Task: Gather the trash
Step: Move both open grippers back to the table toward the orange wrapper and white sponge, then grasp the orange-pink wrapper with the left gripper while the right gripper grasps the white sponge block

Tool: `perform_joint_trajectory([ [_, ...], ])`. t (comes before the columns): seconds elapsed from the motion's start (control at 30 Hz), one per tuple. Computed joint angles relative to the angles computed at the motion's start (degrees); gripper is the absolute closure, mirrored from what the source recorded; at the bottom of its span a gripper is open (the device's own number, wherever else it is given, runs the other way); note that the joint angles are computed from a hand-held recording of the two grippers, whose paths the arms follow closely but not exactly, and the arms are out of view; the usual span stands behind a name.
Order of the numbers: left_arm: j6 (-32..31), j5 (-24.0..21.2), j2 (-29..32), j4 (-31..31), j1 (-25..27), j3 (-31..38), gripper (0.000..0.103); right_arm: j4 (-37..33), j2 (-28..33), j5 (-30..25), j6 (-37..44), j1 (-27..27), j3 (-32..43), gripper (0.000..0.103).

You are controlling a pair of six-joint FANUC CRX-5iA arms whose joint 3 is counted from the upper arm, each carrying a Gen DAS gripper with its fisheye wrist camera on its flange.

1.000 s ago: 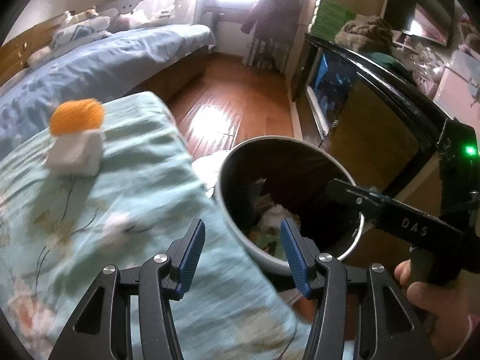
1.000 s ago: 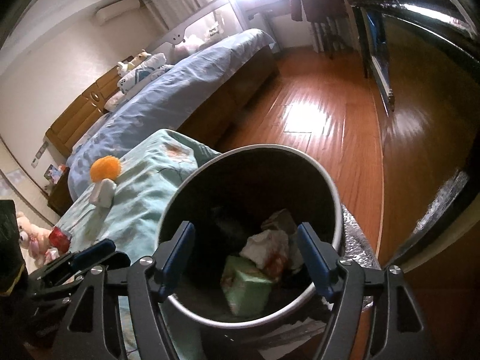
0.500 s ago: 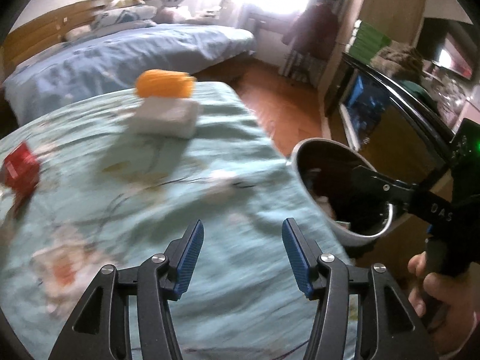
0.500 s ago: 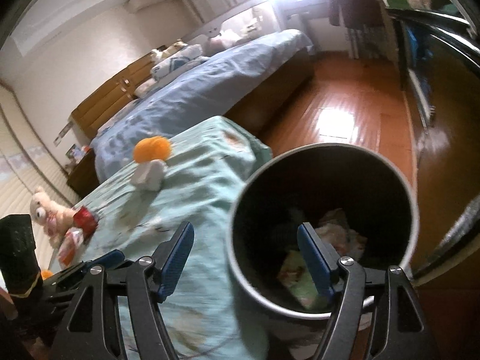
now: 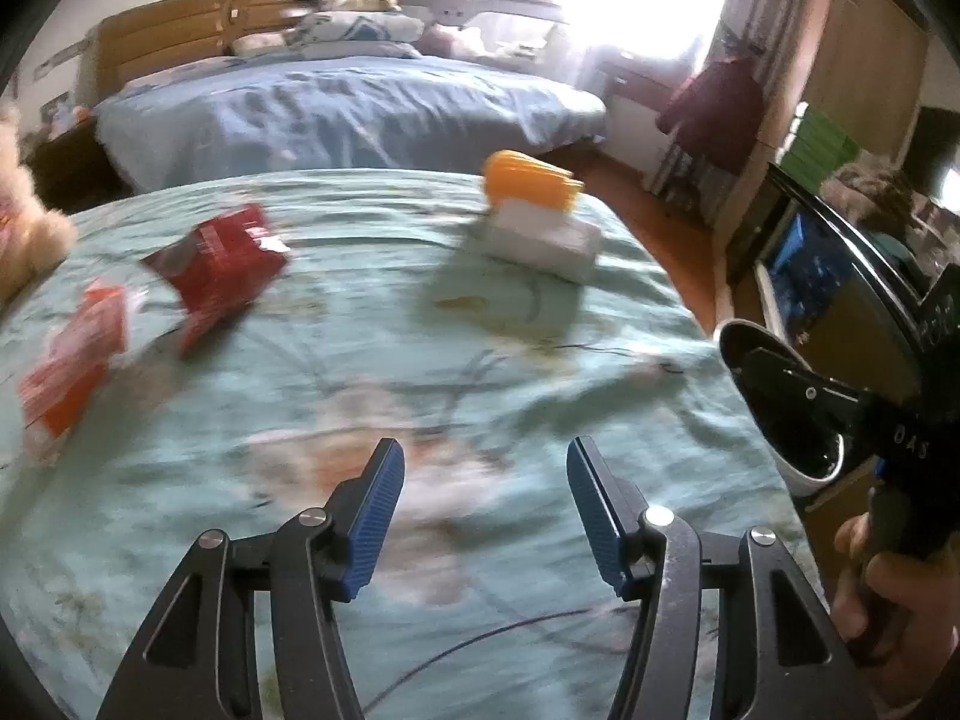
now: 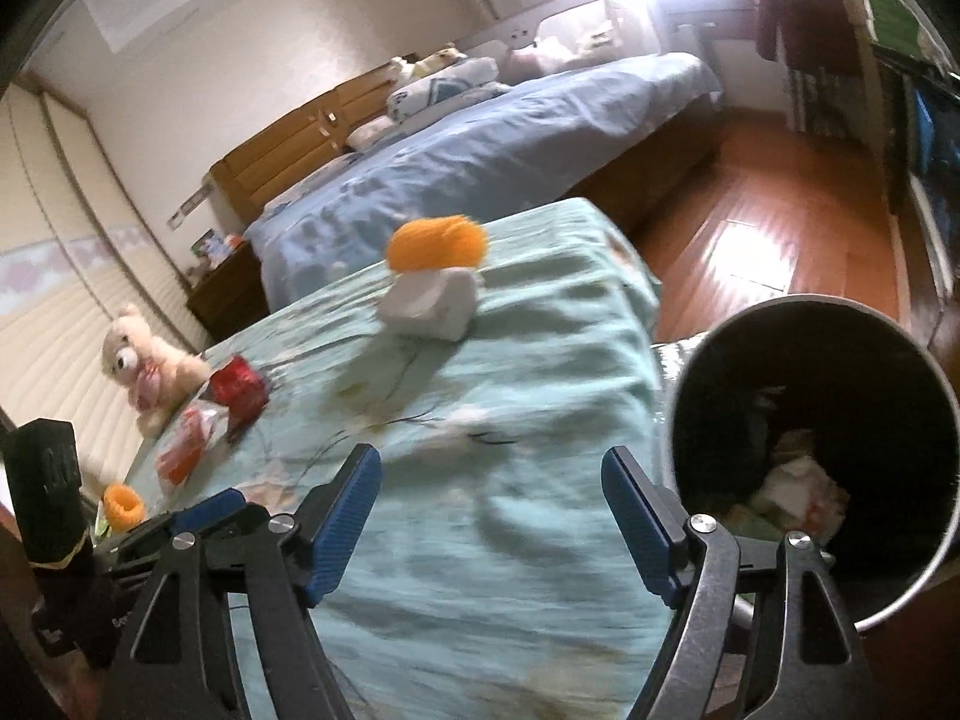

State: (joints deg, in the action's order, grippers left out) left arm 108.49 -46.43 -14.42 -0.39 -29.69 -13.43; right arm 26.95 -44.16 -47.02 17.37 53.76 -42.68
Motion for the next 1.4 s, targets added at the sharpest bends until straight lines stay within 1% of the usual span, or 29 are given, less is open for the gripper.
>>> perform_joint_trajectory([
  [0.17, 1.4, -1.4, -4.2, -1.4, 2.5, -2.5, 0.047, -0.1, 3.1, 2.1, -0.1, 2.2, 1.0, 0.025],
  [0.3, 1.9, -2.3, -6.8, -1.3, 5.1, -4.1, 0.047, -1.0, 6.0, 3.9, 1.1, 3.1, 2.2, 0.025],
  [0.43, 3.1, -4.1, -9.5, -3.1, 7.2, -4.9, 0.046, -1.8, 8.4, 5.4, 2.7, 3.0, 3.4, 0.025],
  [0.53, 3.4, -4.9, -11.2, -3.3, 9.5, -5.9, 0.045, -3.1, 10.3, 6.0, 4.8, 2.2, 4.6, 0.025],
  [0.7, 4.5, -6.1, -12.9, -4.3, 12.3, -6.3, 0.045, -4.9, 12.8, 7.1, 8.1, 0.5, 6.2, 0.024],
  [0.77, 5.5, -7.0, -12.8, -6.0, 12.6, -5.6, 0.044, -5.6, 13.8, 7.6, 9.7, -0.5, 6.9, 0.022],
  [0.87, 7.6, -8.1, -12.7, -8.9, 12.5, -4.5, 0.04, -6.8, 15.5, 8.2, 12.6, -2.5, 8.3, 0.017],
  [0.97, 8.5, -8.3, -12.2, -10.5, 13.2, -3.8, 0.038, -8.2, 17.7, 8.7, 16.1, -4.9, 10.1, 0.016],
  [1.0, 8.5, -8.4, -12.0, -10.8, 13.4, -3.5, 0.036, -8.6, 18.2, 8.7, 17.1, -5.5, 10.6, 0.015],
  [1.03, 8.8, -8.6, -11.4, -11.6, 13.3, -3.0, 0.035, -10.0, 19.5, 8.6, 19.5, -6.7, 11.9, 0.015],
  [1.2, 6.8, -8.5, -8.7, -11.4, 14.7, -1.7, 0.033, -12.8, 24.3, 7.7, 27.2, -10.5, 16.0, 0.013],
  [1.27, 6.4, -8.4, -7.6, -11.5, 15.0, -1.1, 0.032, -15.1, 26.6, 7.2, 31.5, -12.3, 18.4, 0.013],
  [1.4, 4.5, -7.8, -5.5, -10.1, 16.5, -0.6, 0.031, -16.5, 29.8, 6.3, 36.1, -14.2, 21.0, 0.013],
])
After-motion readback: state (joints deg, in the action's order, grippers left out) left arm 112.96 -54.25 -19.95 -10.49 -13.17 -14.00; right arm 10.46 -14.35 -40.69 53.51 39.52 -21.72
